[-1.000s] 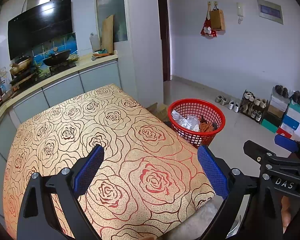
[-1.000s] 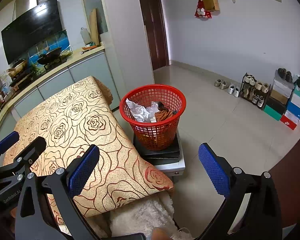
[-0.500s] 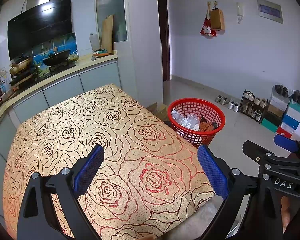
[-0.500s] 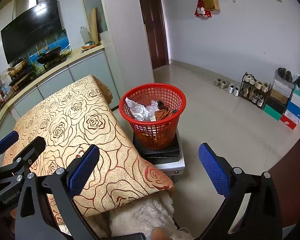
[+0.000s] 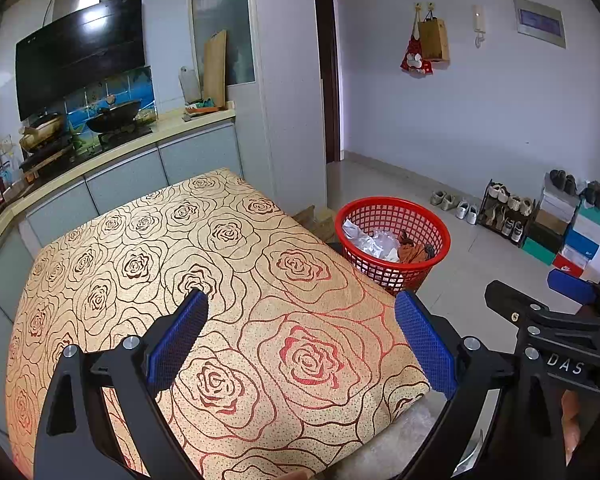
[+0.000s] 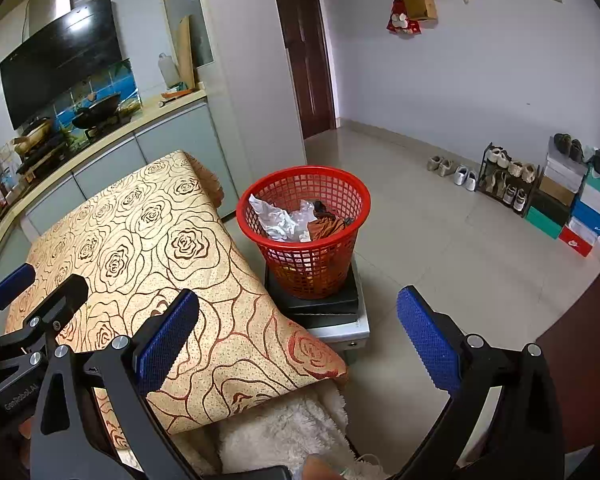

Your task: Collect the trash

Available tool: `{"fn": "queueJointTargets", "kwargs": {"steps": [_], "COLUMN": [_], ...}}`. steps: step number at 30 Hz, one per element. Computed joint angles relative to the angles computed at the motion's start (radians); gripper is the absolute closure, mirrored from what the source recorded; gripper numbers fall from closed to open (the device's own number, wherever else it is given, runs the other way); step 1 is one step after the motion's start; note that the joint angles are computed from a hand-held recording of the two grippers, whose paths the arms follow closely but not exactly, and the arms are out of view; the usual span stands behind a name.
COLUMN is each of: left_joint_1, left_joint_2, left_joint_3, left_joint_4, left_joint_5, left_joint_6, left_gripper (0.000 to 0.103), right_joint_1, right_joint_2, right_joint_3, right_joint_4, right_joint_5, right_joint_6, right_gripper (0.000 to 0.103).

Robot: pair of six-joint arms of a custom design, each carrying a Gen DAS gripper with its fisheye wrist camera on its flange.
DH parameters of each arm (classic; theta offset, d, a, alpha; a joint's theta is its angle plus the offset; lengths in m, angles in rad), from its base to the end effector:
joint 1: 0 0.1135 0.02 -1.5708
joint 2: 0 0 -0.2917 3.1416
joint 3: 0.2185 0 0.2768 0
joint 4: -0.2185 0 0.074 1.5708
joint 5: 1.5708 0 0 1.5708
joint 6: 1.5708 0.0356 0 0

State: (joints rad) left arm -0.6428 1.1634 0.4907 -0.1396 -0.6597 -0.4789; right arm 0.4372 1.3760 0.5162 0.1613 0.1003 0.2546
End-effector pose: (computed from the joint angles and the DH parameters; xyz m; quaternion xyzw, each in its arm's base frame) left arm 0.1919 -0.1165 0.1857 -0.0476 0.8857 0.0685 0.4566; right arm 0.2453 0.1107 0.1637 -0.0614 0.9034 0.1003 0.4123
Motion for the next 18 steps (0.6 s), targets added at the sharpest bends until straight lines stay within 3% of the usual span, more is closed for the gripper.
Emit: {"fn": "queueJointTargets", "kwargs": {"steps": [18], "left_joint_1": [0.002], "left_joint_2": [-0.007], "left_joint_3": [-0.001], "left_joint_4": [-0.002], "left_joint_5": [0.002], "left_joint_6": [0.000], "left_gripper": [0.012], "right_joint_1": [0.007], "right_joint_2": [0.004], "right_joint_3": [-0.003], "right_joint_4": [0.001], "right_joint_5": [0.003], "right_joint_6": [0.006], "right_gripper": [0.007]}}
